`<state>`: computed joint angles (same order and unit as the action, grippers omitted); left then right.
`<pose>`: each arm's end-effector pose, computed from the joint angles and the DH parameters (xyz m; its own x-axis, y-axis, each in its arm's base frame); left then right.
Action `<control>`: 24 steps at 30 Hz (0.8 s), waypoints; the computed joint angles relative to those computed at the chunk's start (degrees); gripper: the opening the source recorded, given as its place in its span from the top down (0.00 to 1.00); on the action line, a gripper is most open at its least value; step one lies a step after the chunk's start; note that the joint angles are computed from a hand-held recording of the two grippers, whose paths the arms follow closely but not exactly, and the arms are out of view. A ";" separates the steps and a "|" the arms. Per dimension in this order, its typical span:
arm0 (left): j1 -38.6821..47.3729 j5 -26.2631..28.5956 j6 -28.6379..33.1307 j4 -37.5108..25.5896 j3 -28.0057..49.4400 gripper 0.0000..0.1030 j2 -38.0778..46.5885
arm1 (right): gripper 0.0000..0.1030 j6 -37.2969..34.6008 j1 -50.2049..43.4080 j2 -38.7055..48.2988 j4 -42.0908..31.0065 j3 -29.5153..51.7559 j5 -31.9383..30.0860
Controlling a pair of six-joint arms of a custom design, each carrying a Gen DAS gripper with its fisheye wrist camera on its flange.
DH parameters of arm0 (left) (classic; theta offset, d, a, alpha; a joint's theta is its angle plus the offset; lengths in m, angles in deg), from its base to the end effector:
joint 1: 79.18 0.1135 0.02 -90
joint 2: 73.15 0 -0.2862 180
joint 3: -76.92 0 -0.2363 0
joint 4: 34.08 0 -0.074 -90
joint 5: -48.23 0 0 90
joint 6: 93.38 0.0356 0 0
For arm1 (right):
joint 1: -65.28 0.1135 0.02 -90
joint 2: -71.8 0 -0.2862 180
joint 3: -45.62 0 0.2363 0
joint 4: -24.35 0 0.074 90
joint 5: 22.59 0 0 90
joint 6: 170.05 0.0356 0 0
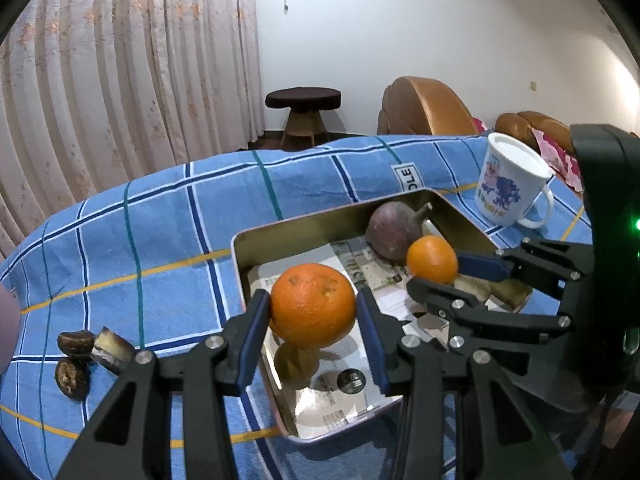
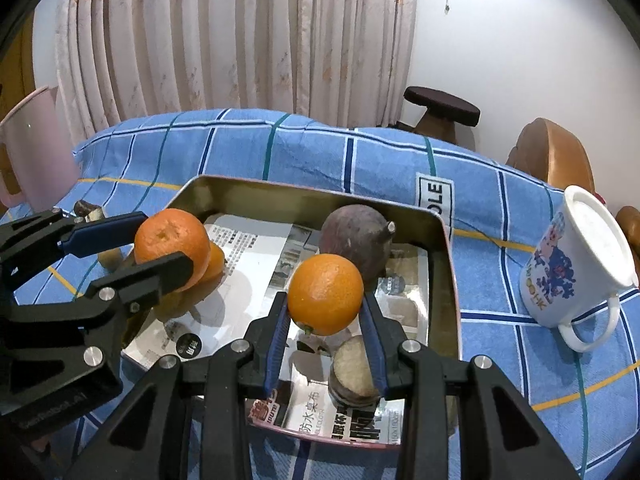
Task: Organize fruits
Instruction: 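Open both tools to drop the oranges into the tin tray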
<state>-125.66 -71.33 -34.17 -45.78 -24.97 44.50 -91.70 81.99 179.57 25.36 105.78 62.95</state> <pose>0.2887 -0.2785 0.1347 -0.6753 0.0645 -0.7347 0.0843 0.9964 0.0100 0.3267 0.1010 0.1320 -0.6133 -0.3943 -0.6843 -0.4714 0.8780 -0.0834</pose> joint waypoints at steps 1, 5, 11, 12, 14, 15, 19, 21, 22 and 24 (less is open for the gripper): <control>0.08 0.17 0.20 -0.35 0.27 0.55 0.23 | 0.64 -0.03 -0.02 0.15 0.09 0.01 -0.07; -0.33 0.01 0.37 -1.57 1.01 0.53 0.36 | 0.64 0.07 -0.19 0.38 0.02 0.04 -0.57; -1.85 -4.01 -0.11 -0.16 -2.24 0.25 -3.43 | 0.52 0.63 -0.40 -1.20 0.02 -1.07 -0.92; -1.98 -4.27 0.07 0.98 -4.06 0.24 -5.03 | 0.48 0.84 -0.41 -1.99 0.14 -1.56 -1.04; -1.90 -4.66 -0.28 1.19 -6.35 0.24 -7.50 | 0.48 1.40 -0.20 -3.57 0.24 -2.38 -1.27; -1.84 -4.95 -0.31 1.48 -7.64 0.24 -8.78 | 0.48 1.71 0.11 -4.36 0.34 -2.78 -0.90; -0.99 -8.17 -0.44 0.41 -13.61 0.24 -14.61 | 0.48 2.85 3.05 -8.11 0.64 -4.27 0.00; 0.85 -8.33 -0.81 0.78 -18.00 0.24 -18.33 | 0.48 3.21 6.44 -9.31 0.24 -4.17 1.29; 1.67 -9.03 -1.16 0.52 -19.67 0.24 -19.63 | 0.48 3.35 7.90 -9.70 0.31 -4.22 1.68; 3.60 -10.38 -1.42 0.51 -22.74 0.24 -21.60 | 0.48 3.91 11.28 -9.67 0.07 -3.42 2.27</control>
